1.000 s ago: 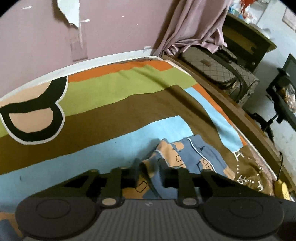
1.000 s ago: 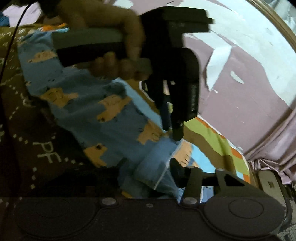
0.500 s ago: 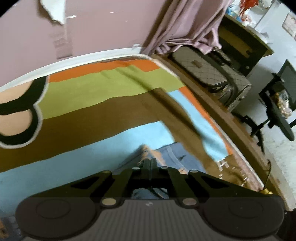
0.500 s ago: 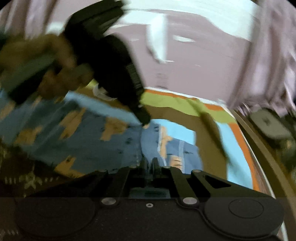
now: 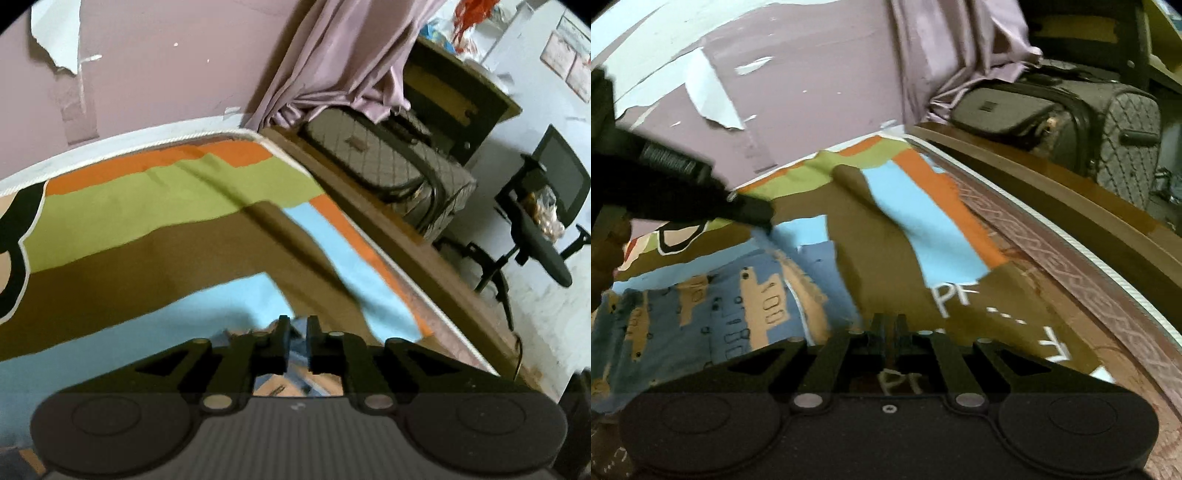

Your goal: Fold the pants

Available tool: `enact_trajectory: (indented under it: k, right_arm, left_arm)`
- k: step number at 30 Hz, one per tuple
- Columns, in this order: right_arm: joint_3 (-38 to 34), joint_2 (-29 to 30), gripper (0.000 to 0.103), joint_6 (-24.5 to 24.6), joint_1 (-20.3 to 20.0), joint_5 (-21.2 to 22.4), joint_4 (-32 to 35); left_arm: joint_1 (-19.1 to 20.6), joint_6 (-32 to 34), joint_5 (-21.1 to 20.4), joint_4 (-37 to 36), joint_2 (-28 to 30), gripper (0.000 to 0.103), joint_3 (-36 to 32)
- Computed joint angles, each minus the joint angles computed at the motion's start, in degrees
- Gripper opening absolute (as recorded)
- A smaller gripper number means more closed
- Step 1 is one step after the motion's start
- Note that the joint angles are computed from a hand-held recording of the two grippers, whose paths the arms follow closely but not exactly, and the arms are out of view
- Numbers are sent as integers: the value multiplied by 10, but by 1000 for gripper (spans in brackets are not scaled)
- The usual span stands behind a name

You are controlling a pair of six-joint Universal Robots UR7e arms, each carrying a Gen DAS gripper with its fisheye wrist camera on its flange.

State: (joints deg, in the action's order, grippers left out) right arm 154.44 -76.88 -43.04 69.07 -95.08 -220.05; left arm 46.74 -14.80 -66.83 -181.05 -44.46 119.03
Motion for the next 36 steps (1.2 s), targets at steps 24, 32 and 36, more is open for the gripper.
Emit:
enact_trajectory:
  k: [24, 32, 36]
  right_arm:
    - [23, 55, 12, -231, 16, 70, -31]
    - [15, -33, 5, 8, -2, 51, 80]
    - [2, -35, 18, 36, -2, 27, 96]
  left_arm:
    - [8, -41, -7, 33, 25, 4, -30]
    - [-5, -45, -11, 42, 49, 0, -61]
    - [2, -66, -31, 38, 52, 27, -63]
